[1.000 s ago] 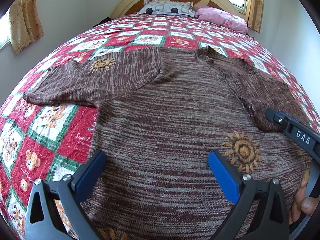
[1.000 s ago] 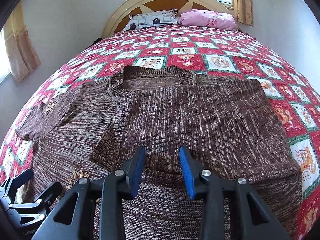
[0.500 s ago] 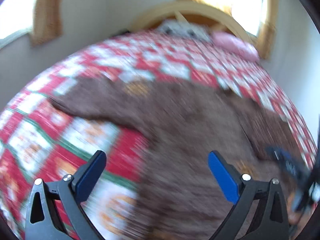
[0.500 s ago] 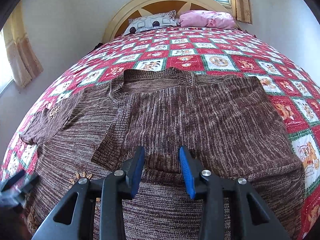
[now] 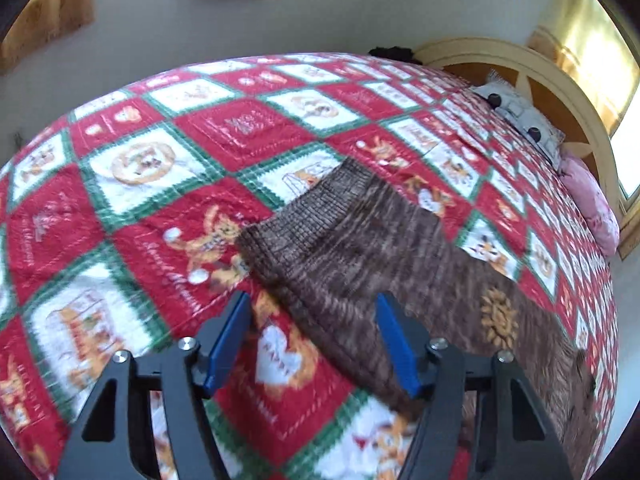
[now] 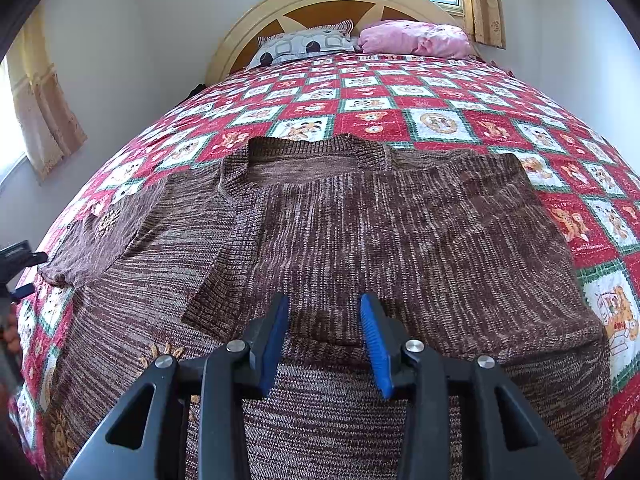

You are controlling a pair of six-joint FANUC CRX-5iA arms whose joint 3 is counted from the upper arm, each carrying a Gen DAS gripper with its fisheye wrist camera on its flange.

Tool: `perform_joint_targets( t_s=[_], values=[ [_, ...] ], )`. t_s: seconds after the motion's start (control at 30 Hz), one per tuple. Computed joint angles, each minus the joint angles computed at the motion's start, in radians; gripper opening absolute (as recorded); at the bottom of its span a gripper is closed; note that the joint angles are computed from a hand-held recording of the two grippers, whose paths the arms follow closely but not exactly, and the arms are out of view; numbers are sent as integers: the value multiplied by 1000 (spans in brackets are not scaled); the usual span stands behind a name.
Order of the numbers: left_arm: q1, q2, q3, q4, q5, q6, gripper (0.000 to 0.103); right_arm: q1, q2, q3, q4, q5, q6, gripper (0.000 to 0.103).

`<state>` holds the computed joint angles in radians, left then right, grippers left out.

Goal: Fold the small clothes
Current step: 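Grasp the other sleeve with the left tool and fold it across the body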

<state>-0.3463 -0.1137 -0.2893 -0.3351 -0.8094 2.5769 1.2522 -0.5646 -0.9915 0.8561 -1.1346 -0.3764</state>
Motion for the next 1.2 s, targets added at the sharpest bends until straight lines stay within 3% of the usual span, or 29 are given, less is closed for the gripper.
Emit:
perform_joint_targets(
  t_s=[0.03, 0.13, 0.2, 0.33, 0.37, 0.43, 0.63, 0.87, 1.07, 1.2],
  values=[
    [-19, 8, 15, -43, -3, 28, 67, 1, 0, 0, 0, 0, -2, 40],
    [-13, 24, 21, -38, 14, 13, 64, 0, 0, 0, 1, 0, -3, 40],
    [-29, 29, 26, -80, 15, 56, 44, 0, 0, 0, 1, 0, -3, 40],
    [-15, 17, 5, -80, 46, 43, 25, 0, 0, -2, 3, 3, -6, 40],
    [-3, 12, -5, -58, 64, 16, 9, 0, 0, -2, 4, 5, -7, 40],
    [32, 0, -36, 18, 115, -67, 8, -2, 0, -3, 6, 9, -9, 40],
    [-9, 13, 10, -41, 82, -38, 7, -4, -10, -11, 12, 18, -18, 40],
    [-204, 21, 132, -208, 74, -4, 7, -1, -24, -20, 15, 20, -23, 40],
    [-365, 54, 185, -196, 179, -105, 7, -4, -26, -23, 19, 25, -26, 40],
    [-411, 109, 164, -38, 280, -239, 7, -6, -33, -27, 22, 31, -31, 40]
  ],
)
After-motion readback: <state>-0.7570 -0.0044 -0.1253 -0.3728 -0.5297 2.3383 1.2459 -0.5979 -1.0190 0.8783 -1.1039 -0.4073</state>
